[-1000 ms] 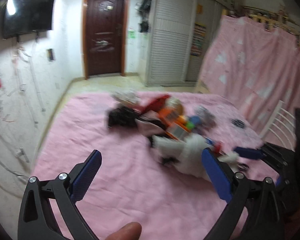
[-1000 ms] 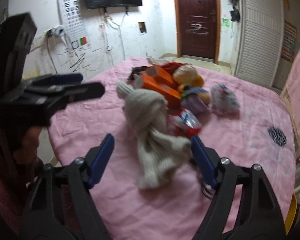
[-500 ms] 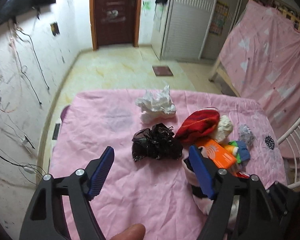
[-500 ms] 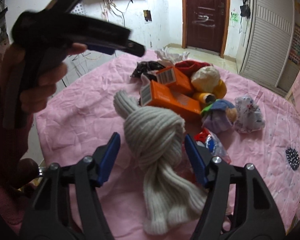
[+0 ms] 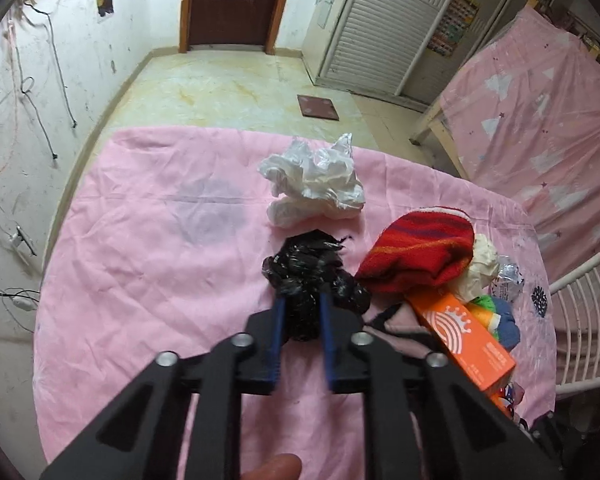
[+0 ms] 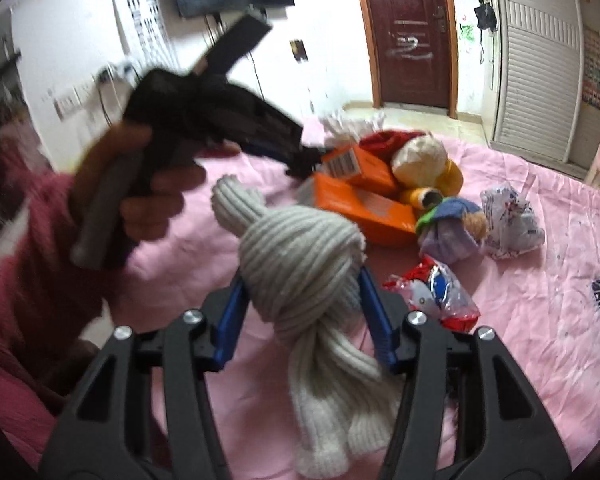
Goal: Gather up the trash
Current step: 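Carry the scarf and black bag to the yellow bin and release both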
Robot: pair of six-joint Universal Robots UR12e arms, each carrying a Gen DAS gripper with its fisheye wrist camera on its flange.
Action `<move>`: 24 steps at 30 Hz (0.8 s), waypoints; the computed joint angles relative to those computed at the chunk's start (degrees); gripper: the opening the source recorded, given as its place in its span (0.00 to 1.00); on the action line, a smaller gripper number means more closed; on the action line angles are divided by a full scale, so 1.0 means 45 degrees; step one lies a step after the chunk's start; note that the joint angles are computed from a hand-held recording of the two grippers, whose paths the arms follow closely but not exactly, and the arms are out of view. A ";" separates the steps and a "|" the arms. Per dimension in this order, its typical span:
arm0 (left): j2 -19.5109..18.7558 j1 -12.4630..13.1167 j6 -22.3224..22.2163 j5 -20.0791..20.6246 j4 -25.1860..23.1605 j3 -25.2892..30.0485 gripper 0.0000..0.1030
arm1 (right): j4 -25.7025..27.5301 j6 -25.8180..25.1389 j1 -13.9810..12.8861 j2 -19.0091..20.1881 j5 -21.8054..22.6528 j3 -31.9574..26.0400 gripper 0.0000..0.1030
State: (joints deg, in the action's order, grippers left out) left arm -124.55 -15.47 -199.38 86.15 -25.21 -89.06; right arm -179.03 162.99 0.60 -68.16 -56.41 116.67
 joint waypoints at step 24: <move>0.1106 -0.2314 0.1579 0.0468 0.2929 -0.0307 0.00 | -0.4704 0.3305 -0.3051 -0.1069 0.1945 0.1855 0.51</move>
State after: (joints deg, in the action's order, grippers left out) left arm -119.58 -25.88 -192.27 88.26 -12.03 -90.45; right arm -200.20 177.86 -13.13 -72.97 -47.65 125.02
